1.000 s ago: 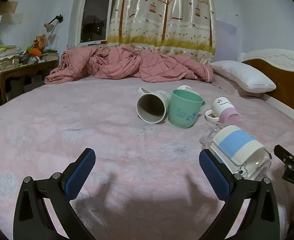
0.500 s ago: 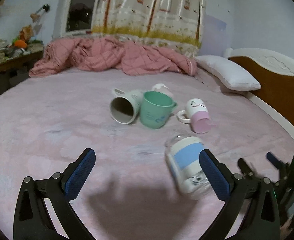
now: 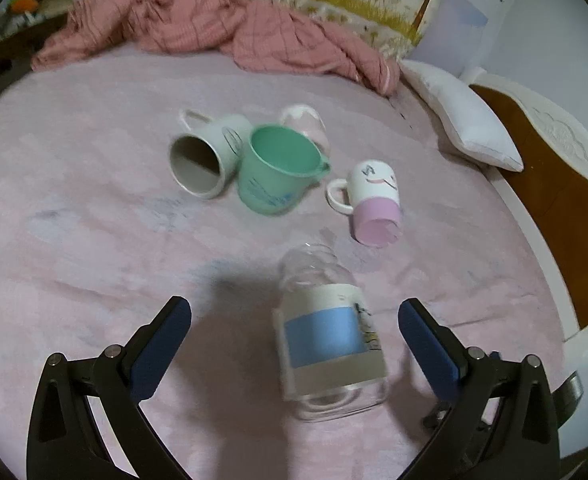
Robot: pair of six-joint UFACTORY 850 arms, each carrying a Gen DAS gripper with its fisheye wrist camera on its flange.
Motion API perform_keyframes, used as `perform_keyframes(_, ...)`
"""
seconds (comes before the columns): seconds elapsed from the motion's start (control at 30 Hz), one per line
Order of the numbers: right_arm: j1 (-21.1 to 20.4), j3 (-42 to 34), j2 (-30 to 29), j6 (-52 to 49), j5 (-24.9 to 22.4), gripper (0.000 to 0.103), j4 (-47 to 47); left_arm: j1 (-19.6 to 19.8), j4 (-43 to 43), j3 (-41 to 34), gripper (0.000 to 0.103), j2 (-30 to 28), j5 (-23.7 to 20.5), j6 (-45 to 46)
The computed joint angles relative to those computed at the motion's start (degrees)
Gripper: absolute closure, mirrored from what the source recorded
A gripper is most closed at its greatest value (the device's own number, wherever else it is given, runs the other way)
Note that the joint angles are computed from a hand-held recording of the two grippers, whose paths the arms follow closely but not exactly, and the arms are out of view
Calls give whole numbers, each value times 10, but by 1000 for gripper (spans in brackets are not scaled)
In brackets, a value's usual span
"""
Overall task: Flip cup upright
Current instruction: 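Open the right tool and grasp the jar sleeve with the left tool, then rotate the jar upright with the left tool, mouth pointing up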
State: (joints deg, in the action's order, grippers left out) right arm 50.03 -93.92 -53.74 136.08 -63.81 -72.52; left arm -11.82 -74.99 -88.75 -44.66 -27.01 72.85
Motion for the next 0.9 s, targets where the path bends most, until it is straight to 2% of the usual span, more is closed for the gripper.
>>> perform_keyframes(0.03,0,-3,-2,-7,-1,0,3,-1,35,-16,0,-9,-14,-41)
perform_keyframes(0.1,2,-7,-5,-12,-7,0,6,-9,111,-36,0,-20,-5,-130)
perform_keyframes(0.13,2,-7,-5,-11,-9,0,6,-12,131,-42,0,-23,-1,-158)
perform_keyframes(0.27,3,-4,-3,-8,-6,0,6,-15,182,-87,0,-52,-48,-236)
perform_keyframes(0.37,3,-5,-3,-9,-7,0,6,-20,233,-129,0,-79,-65,-306)
perform_keyframes(0.47,2,-6,-4,-14,-5,0,8,-22,254,-164,0,-104,-87,-342)
perform_keyframes(0.57,-1,-13,-8,-31,0,0,18,-22,281,-209,2,-137,-131,-385)
perform_keyframes(0.73,0,-19,-12,-34,-2,0,19,-26,315,-288,12,-197,-194,-453)
perform_keyframes(0.8,1,-19,-11,-36,1,0,19,-25,318,-307,19,-213,-210,-463)
perform_keyframes(0.9,-2,-17,-10,-41,18,0,19,-25,311,-311,24,-220,-217,-455)
